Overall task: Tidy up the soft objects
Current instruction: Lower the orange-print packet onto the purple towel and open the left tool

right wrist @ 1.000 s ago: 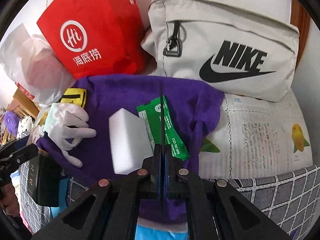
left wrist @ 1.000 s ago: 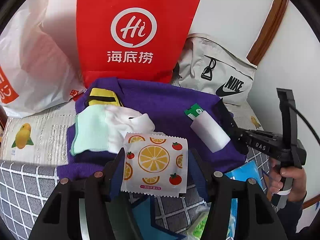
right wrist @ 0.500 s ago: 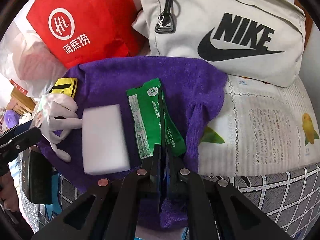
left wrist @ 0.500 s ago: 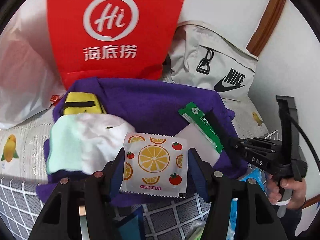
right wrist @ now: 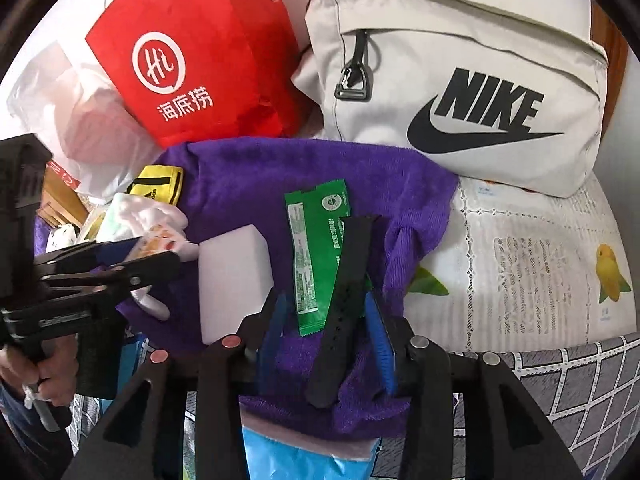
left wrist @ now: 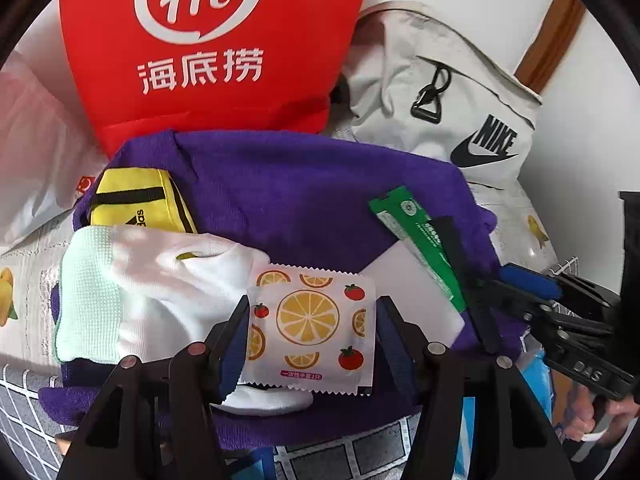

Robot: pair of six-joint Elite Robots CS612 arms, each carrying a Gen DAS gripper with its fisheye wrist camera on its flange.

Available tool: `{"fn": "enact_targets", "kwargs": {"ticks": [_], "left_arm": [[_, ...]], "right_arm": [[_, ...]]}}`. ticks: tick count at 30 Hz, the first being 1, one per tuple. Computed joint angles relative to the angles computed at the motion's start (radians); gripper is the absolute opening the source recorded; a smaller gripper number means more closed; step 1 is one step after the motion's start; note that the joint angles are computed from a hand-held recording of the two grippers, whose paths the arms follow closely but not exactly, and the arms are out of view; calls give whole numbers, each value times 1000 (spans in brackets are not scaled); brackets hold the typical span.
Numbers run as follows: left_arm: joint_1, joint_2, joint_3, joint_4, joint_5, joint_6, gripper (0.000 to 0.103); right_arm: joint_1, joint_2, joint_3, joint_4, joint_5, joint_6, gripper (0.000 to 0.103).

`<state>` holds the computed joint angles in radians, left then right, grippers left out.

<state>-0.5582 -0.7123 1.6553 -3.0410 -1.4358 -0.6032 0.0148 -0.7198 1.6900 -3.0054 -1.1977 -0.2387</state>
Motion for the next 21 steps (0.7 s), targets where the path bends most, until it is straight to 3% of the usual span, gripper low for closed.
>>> {"fn": "enact_targets", "kwargs": {"ticks": [7,11,21], "left_arm": [[-1,3,-11,26,4,-1,62],[4,1,-9,20,-23,-22,71],[-12,-33,23,18,17,-28,73]], "right_arm": [[5,-13,19,-25,-27,-20,42],[10,-17,29,-31,-32,-37,42],[13,-49,80,-70,-45,-57,42]]}}
